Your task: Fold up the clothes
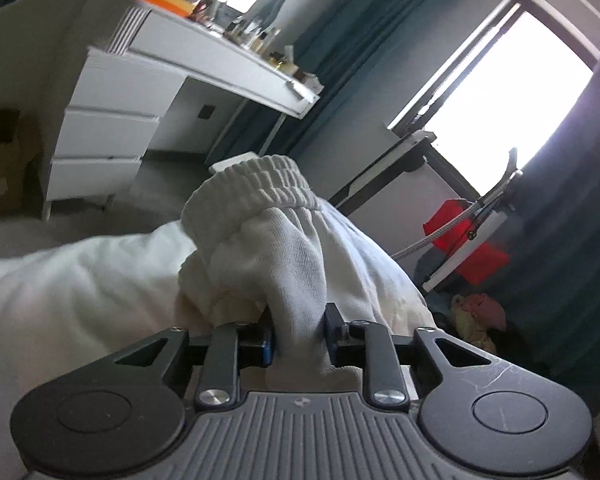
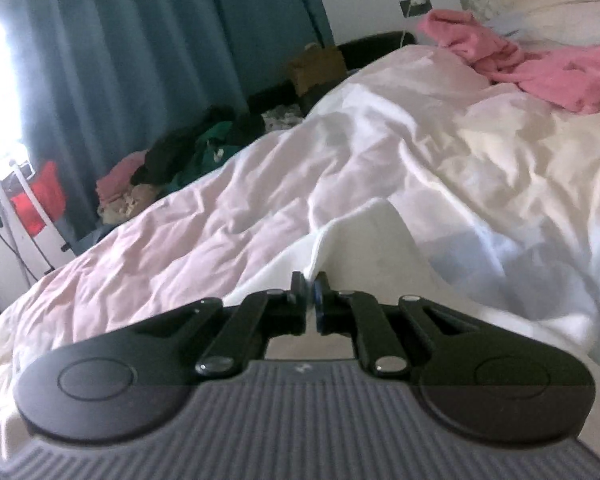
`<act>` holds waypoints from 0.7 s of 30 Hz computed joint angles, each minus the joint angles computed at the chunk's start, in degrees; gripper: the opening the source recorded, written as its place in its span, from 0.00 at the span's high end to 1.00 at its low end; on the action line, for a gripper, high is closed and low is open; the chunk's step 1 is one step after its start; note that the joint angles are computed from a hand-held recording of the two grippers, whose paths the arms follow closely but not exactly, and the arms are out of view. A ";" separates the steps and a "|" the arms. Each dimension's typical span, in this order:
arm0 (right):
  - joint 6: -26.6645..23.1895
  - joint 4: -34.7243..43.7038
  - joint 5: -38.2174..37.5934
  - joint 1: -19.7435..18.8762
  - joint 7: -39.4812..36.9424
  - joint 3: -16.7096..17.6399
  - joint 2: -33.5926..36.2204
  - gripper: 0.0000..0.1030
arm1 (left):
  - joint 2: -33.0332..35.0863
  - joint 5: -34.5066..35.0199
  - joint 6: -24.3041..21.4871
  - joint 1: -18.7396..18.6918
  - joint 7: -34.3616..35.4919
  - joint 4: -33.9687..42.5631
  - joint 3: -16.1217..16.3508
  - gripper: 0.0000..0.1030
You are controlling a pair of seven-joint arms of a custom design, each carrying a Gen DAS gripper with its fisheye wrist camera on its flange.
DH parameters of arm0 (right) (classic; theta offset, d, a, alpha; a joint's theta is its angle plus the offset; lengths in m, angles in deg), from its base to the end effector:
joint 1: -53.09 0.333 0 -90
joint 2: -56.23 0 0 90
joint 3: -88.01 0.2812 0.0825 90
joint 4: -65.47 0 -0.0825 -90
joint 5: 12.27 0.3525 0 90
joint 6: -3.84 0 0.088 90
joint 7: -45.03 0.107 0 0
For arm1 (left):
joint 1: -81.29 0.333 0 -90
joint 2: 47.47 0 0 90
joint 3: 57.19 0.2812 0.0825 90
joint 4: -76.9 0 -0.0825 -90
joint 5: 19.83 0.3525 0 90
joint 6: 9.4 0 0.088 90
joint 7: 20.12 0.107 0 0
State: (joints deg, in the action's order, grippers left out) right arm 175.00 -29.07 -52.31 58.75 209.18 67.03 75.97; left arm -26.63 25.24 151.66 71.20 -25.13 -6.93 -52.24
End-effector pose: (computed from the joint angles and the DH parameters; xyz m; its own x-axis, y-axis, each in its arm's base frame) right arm 0.6515 -0.0956 0.5074 -0.5545 -0.7562 -0.3475 -0.2361 0.5433 -0.8057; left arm 0.6660 -0.1051 0.5569 0.4345 -0.6686 0.6034 -0.2057 -0.7259 -0.6563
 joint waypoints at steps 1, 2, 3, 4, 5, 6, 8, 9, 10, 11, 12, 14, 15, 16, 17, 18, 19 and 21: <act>0.16 -1.71 -0.11 0.29 0.66 -0.13 -1.57 0.90 | -0.47 -1.04 -0.17 0.14 0.22 -0.35 -0.56 0.61; 0.24 -3.42 0.50 0.04 0.74 0.50 -3.21 0.89 | -1.55 -1.97 0.33 0.49 0.38 -1.79 -1.00 0.55; 0.30 -5.08 1.16 -0.34 0.78 1.25 -4.85 0.87 | -3.45 -2.69 1.26 0.96 0.27 -4.39 -1.29 0.51; 0.28 -6.89 1.66 -0.64 1.18 1.96 -6.68 0.82 | -5.48 -3.45 2.22 1.53 0.18 -7.12 -1.66 0.48; 0.14 -8.98 1.79 -0.78 2.30 2.58 -8.89 0.79 | -7.40 -4.44 2.75 2.14 0.31 -9.61 -2.20 0.41; -0.05 -11.01 1.93 -1.19 3.43 3.46 -11.09 0.69 | -9.26 -5.62 3.16 2.83 0.61 -11.97 -2.86 0.38; 0.89 -15.72 2.09 -2.27 5.97 5.02 -15.71 0.54 | -12.09 -11.21 3.90 5.05 4.88 -15.80 -5.30 0.34; 1.61 -18.38 2.53 -2.91 6.88 5.82 -18.16 0.46 | -13.46 -14.85 3.90 6.06 7.56 -17.61 -6.53 0.34; 2.22 -21.37 3.61 -3.53 7.12 6.67 -20.82 0.43 | -14.81 -18.76 3.74 6.94 10.39 -19.35 -7.65 0.34; 2.92 -24.39 5.49 -3.99 6.72 7.37 -23.41 0.43 | -16.16 -22.83 3.48 7.68 13.32 -21.00 -8.63 0.34; 3.54 -27.42 8.38 -4.10 5.67 7.72 -25.81 0.43 | -17.57 -26.19 3.50 8.19 15.52 -22.75 -9.28 0.34; 3.67 -32.91 14.74 -3.46 3.69 7.62 -30.31 0.43 | -19.59 -30.21 3.58 8.81 17.38 -25.22 -9.86 0.34; 3.58 -35.47 17.64 -3.08 3.13 7.41 -32.50 0.43 | -20.55 -31.36 3.71 9.06 17.60 -26.40 -10.04 0.33; 3.44 -37.65 20.12 -3.07 3.19 7.35 -34.26 0.44 | -21.51 -32.54 3.84 9.31 17.85 -27.57 -10.22 0.33; 3.51 -39.31 22.93 -2.67 2.86 6.97 -35.40 0.44 | -22.33 -34.28 4.04 9.48 18.44 -28.68 -10.44 0.33; 4.09 -40.75 26.56 -1.30 1.89 5.75 -36.06 0.44 | -23.07 -36.28 4.26 9.52 19.12 -29.78 -10.71 0.33; 4.99 -41.96 30.88 1.18 0.27 3.63 -36.36 0.44 | -23.70 -39.52 4.48 9.36 20.81 -30.82 -10.86 0.33; 6.26 -42.77 39.48 7.91 -4.10 -2.05 -35.96 0.47 | -24.51 -44.02 4.55 8.95 23.52 -32.03 -11.25 0.33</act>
